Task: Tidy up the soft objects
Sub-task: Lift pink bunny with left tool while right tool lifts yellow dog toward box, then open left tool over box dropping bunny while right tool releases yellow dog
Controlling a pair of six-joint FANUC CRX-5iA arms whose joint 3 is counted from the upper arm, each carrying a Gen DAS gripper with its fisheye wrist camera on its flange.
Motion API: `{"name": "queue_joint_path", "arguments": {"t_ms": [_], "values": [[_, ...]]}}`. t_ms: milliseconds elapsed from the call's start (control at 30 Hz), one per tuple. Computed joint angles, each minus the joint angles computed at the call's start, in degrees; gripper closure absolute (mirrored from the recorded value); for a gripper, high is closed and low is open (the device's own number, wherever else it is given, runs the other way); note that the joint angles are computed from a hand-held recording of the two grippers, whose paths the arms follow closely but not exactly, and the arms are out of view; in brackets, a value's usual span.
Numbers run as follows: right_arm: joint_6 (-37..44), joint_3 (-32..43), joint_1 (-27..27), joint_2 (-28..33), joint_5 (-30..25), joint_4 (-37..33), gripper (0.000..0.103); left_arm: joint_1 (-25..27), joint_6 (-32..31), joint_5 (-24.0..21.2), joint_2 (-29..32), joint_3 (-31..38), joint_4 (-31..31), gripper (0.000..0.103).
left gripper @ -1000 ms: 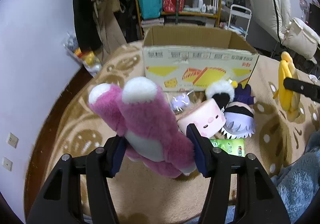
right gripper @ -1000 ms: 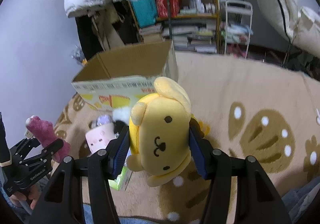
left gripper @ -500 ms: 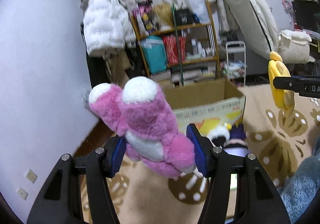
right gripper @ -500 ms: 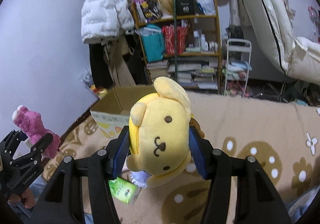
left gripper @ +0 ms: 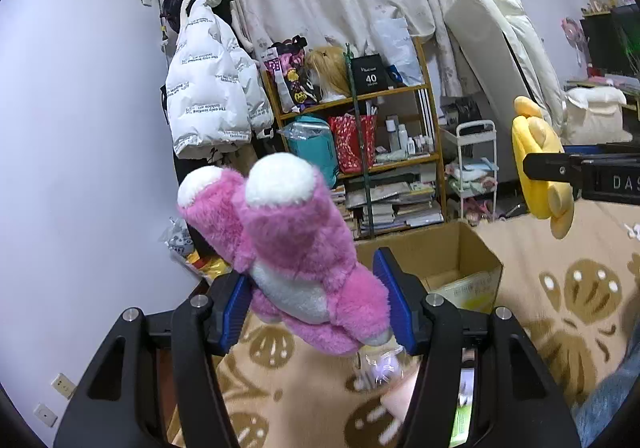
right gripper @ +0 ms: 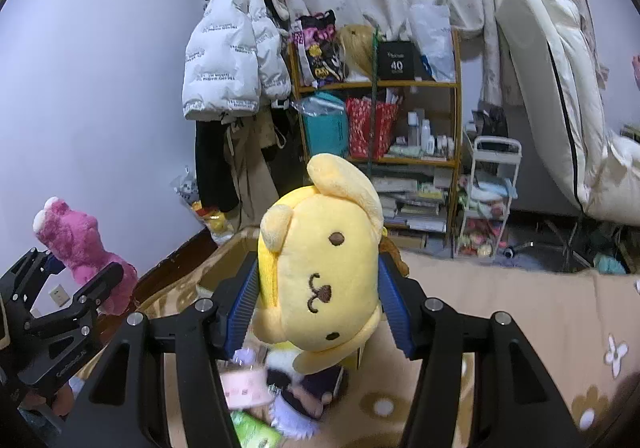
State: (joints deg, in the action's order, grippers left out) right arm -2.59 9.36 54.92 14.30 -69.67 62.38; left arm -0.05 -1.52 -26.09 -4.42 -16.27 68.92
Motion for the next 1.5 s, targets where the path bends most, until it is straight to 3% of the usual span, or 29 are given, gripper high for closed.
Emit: {"name": "queue_joint_path", "arguments": {"t_ms": [167, 367, 600, 733, 967, 1267, 1400, 1500], "values": [[1.4, 2.1, -2.7, 1.4, 2.7, 1.0, 0.042, -1.2, 1.8, 0.2, 3.8, 4.4, -0.3, 0.045], [1.6, 3.4, -5.3, 2.7, 6.5, 2.5, 0.042, -1.1, 5.8, -4.4, 8.9, 10.8, -3.8, 0.045], [-2.3, -0.2, -6.8, 2.2, 9.4, 3.4, 0.041, -2.6, 7.4, -4.4, 13.4, 15.0, -5.6, 0.044], [-1.2, -1.4, -7.9, 2.5, 10.4, 1.4, 0.041, -3.1, 6.7, -4.0, 15.1, 15.9, -7.5, 0.044], [0.4, -1.1, -9.7, 3.9, 12.6, -2.9, 0.041, -2.5, 17.0, -6.8, 18.9, 20.0, -16.0, 0.044], [2.9, -0.1, -10.4, 5.5, 14.2, -8.5, 0.041, -2.7, 22.4, -10.1, 21.9, 23.5, -23.3, 0.042], [4.2, 1.1, -10.3, 6.7, 12.6, -10.0, 0.039, -2.8, 22.7, -9.4, 22.0, 23.1, -23.3, 0.025], [5.2, 1.3, -10.5, 6.9, 13.2, -11.9, 0.038, -2.6, 24.0, -9.5, 22.1, 23.3, -23.9, 0.023]]}}
